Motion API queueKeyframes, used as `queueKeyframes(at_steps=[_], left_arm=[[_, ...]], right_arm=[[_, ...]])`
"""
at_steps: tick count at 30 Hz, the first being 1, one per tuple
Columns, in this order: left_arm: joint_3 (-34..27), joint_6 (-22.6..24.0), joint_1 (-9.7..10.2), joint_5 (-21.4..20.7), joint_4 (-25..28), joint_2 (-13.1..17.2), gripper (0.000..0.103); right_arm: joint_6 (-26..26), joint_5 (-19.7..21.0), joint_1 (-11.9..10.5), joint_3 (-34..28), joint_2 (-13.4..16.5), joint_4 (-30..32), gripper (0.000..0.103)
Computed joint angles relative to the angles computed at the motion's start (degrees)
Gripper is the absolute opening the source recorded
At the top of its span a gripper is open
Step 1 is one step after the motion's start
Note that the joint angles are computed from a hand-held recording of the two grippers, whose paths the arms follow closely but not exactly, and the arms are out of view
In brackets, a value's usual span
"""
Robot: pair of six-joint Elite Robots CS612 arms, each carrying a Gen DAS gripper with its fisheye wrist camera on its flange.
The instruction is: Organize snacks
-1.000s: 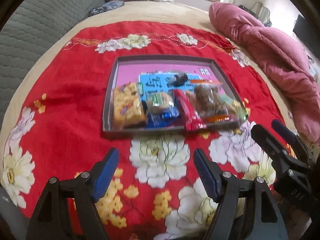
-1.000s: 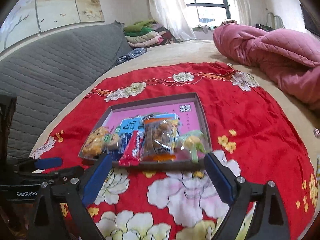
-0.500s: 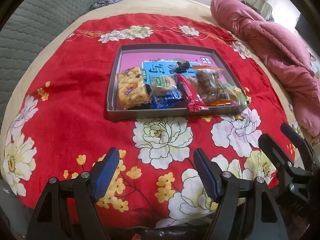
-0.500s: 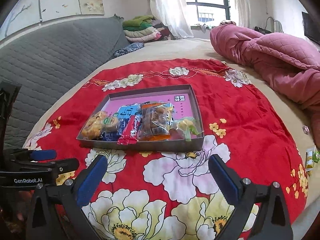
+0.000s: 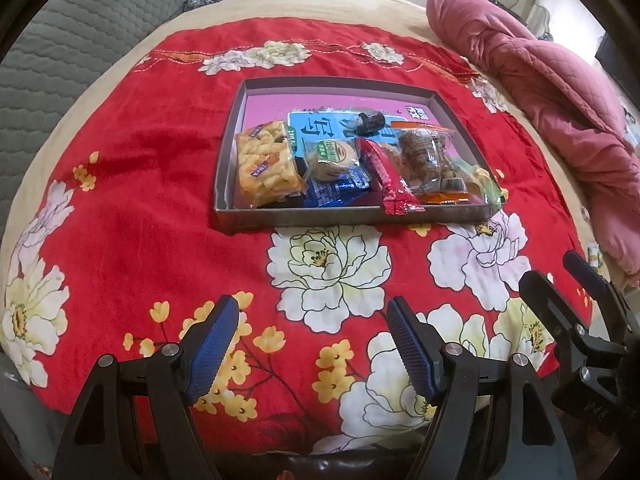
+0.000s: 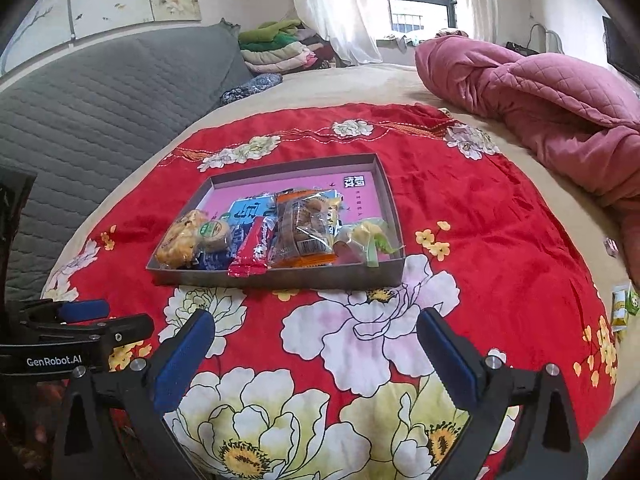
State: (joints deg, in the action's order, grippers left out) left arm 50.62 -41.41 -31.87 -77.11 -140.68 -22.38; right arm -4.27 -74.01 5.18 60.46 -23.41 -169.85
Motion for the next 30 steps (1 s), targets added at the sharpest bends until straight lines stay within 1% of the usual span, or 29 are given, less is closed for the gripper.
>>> queueKeyframes(at_steps=[30], left_arm=[[-1.1, 1.0, -0.28, 1.6, 3.1, 0.5, 0.078]], right_arm=[[-1.8, -1.2, 0.4, -0.1, 0.2, 0.5, 0.102]])
